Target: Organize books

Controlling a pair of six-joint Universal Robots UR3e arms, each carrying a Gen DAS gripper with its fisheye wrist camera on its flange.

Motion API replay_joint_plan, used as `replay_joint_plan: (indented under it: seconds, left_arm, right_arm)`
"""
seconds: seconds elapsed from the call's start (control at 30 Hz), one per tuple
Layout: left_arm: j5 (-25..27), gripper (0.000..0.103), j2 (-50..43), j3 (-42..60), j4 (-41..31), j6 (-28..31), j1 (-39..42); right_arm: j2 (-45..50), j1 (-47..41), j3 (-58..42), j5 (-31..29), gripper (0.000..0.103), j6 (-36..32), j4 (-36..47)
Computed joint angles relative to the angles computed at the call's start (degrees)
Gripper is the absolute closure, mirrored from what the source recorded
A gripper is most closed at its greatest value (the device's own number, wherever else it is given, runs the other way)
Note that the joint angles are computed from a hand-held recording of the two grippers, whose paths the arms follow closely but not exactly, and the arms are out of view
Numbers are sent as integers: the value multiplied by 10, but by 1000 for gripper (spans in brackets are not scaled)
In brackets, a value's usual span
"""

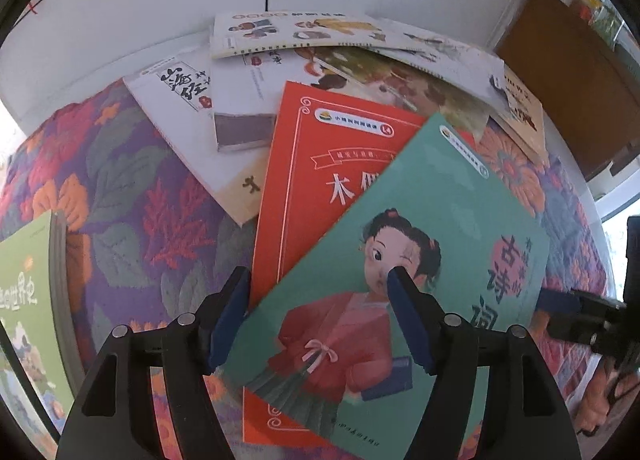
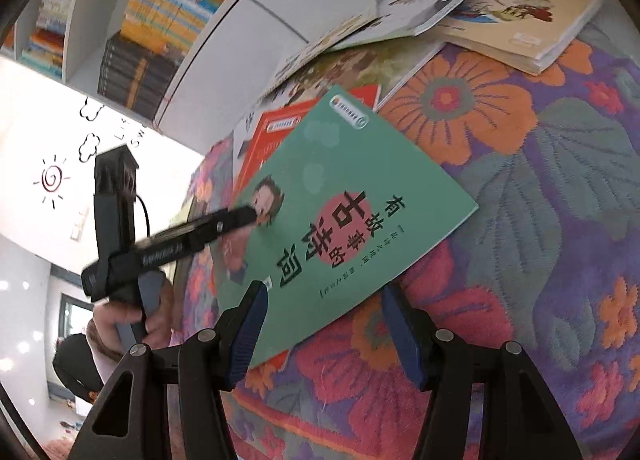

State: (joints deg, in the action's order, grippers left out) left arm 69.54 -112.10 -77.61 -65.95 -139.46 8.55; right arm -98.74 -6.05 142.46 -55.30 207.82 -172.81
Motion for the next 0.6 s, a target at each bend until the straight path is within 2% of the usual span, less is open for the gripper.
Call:
replay_joint_plan:
  seconds: [0.13,0.37,0.43,0.53,0.6]
  left_arm:
    - [22,34,13,-10,2,5,-7]
    - [70,37,60,-72,54,16,-30]
    - [51,37,77,-80,25,39,-29]
    - [-12,37,84,-57,-98,104,-28]
    - [-17,37,108,-87,-96,128,-43]
  right_arm:
    - [3,-18,16,12,45,15,-33]
    - [1,-20,35,-19,45,54,-89]
    - [-3,-13,29,-39,45,57,-86]
    - [-14,-14,31,-54,45,60,-84]
    - [-17,-28,40,-39,45,58,-86]
